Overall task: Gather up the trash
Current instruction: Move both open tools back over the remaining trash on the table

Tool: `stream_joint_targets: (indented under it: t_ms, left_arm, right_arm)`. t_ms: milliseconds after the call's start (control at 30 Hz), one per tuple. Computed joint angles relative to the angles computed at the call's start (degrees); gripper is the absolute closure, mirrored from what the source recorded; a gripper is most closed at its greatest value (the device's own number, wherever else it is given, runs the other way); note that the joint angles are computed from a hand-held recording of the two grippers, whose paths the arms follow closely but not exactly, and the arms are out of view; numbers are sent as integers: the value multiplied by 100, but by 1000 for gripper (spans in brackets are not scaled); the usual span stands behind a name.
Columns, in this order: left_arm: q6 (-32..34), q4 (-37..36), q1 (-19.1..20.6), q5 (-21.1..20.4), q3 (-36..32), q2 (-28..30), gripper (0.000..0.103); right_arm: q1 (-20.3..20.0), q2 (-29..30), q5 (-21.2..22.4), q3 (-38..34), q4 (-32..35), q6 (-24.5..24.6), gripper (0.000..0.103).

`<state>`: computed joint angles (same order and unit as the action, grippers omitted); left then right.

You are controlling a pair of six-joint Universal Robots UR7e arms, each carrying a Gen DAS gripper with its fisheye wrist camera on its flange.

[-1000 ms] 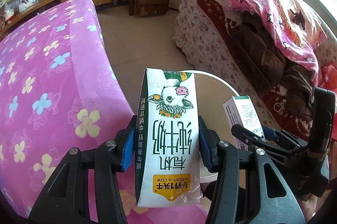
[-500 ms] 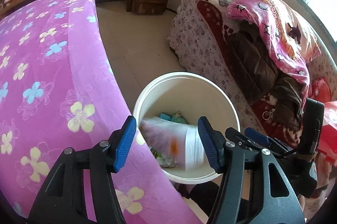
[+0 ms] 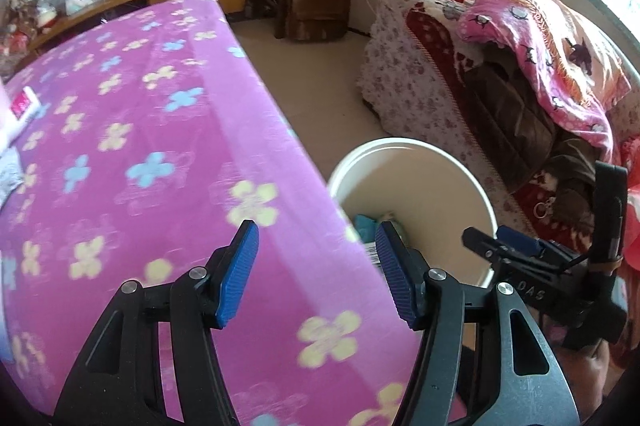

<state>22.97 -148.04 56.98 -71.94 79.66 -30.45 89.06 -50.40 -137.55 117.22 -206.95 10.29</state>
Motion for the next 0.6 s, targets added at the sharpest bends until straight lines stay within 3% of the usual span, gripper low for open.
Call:
stream_joint_targets:
  t_ms: [333, 433, 600]
  left_arm:
    - [184, -274, 256, 358, 257, -430, 43]
    - [194, -322, 353, 432, 292, -550, 43]
    - [127, -234, 580, 514, 237, -761, 43]
  right_arm:
    - [358, 340, 67, -303, -105, -375, 40]
    - [553, 493, -21, -479, -216, -577, 33]
    - [773, 703, 74, -793, -15, -685, 33]
